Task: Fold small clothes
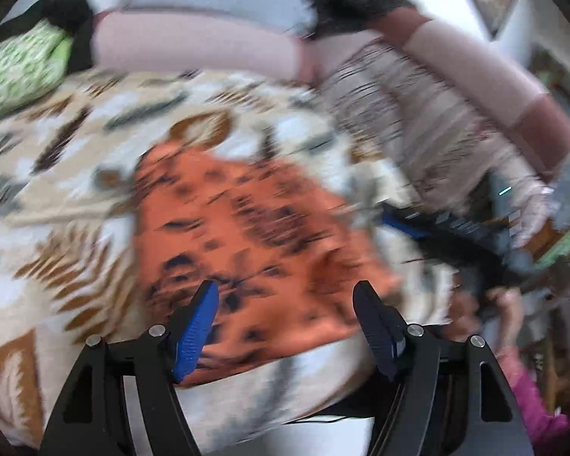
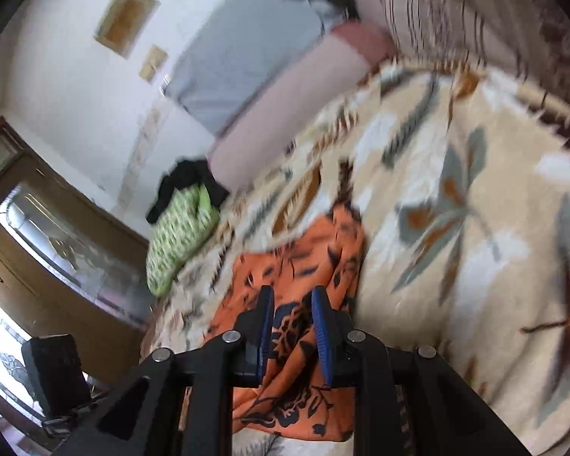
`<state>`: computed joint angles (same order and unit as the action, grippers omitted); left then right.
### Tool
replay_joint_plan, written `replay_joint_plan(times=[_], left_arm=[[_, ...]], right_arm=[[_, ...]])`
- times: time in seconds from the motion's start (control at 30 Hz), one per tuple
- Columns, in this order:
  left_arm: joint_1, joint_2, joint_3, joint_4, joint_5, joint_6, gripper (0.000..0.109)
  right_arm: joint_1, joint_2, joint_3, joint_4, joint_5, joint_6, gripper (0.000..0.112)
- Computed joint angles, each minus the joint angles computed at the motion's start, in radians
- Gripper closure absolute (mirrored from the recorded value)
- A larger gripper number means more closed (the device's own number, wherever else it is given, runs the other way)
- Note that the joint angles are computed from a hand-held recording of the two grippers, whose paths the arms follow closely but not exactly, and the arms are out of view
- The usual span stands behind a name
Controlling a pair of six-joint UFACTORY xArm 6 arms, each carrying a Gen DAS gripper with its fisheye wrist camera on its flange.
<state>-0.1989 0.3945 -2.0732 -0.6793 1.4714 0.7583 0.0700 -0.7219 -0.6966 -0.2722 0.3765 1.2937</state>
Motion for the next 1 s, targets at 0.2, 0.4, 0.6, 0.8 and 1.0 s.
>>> replay_joint_plan(times=[0.2, 0.4, 0.6, 0.8, 1.0], left_arm=[[-0.068, -0.049, 0.179, 0.236, -0.221, -0.019, 0.031], [-0.085, -0.112, 0.329, 0.228, -0.333, 0.047, 0.021], [-0.119, -0.145, 0.376, 0.262, -0.386, 0.038, 0.019], [-0.044, -0.108, 0.275, 0.221, -0.307, -0.017, 0.019], [-0.07, -0.181, 0.399, 0.337, -0.488, -0.027, 0.018]], right_arm=[[-0.001, 0.165, -0.149, 0.194, 0.051, -0.186, 0.089], [-0.013, 0.428, -0.432, 0.328, 0.37, -0.364, 0.088], [-0.115, 0.587, -0.494, 0.382, 0.352, -0.424, 0.09], [-0.084, 0.508, -0.513, 0.293, 0.396, -0.429, 0.09], [0.08, 0.325, -0.418, 0.186, 0.44, -0.329, 0.089]])
